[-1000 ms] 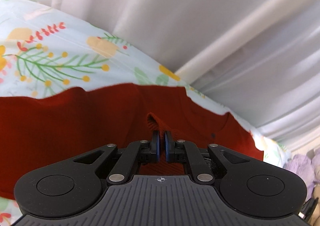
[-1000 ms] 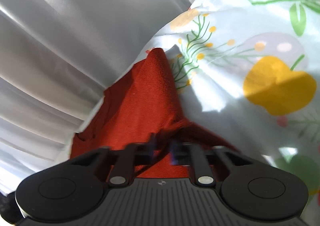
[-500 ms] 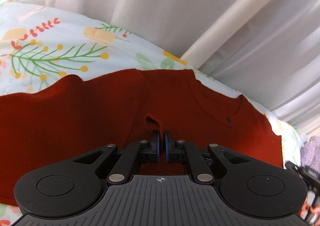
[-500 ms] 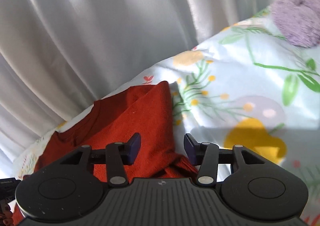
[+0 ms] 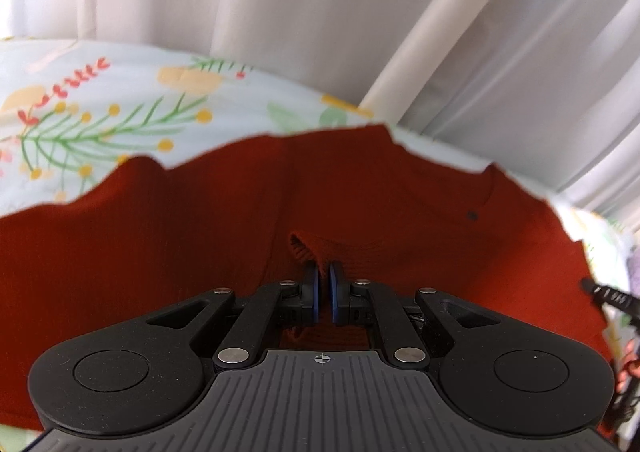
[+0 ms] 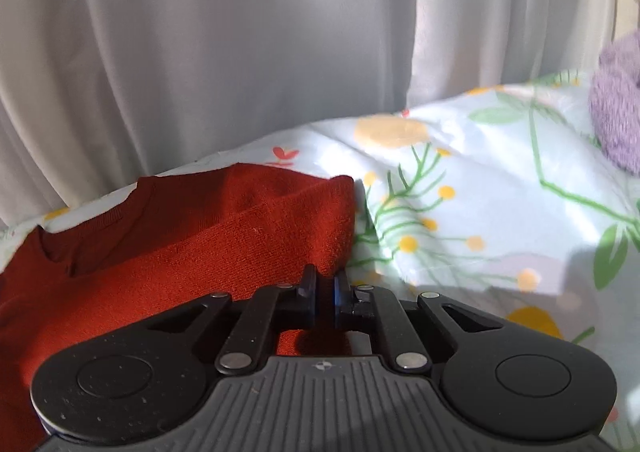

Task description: Fold small clothes

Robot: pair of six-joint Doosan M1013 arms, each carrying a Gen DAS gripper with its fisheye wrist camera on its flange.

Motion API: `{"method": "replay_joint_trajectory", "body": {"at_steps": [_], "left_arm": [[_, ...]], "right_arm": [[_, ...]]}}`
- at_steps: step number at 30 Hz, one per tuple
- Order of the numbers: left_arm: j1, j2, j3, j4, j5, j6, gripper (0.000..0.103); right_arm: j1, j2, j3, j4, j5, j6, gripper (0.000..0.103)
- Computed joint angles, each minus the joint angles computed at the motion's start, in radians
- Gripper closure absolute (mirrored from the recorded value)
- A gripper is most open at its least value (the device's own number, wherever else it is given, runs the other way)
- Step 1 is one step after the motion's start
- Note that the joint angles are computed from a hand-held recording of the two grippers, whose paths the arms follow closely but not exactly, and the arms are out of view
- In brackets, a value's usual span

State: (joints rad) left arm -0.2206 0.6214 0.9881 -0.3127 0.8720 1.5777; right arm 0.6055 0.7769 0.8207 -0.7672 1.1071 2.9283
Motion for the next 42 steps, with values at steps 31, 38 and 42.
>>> {"method": "replay_joint_trajectory", "body": {"at_steps": [31,38,42], "left_arm": [[0.206,-0.305,0.483,0.469,-0.347,-1.409,0.032],[0.258,-0.292,0.504,0.428,-0.442,-1.465,0.062],[0.285,-0.296,0.543,0.365,-0.504,-1.523,0.093]], "right_arm": [[0.034,-0.201,0.336,0.233,-0.562,0.051,0.052],[0.047,-0.193,0.3,0.253,-0.523,0.013,0.052],[0.054,-0.184,0.275,0.252,-0.505,-0.004,0.052]]}}
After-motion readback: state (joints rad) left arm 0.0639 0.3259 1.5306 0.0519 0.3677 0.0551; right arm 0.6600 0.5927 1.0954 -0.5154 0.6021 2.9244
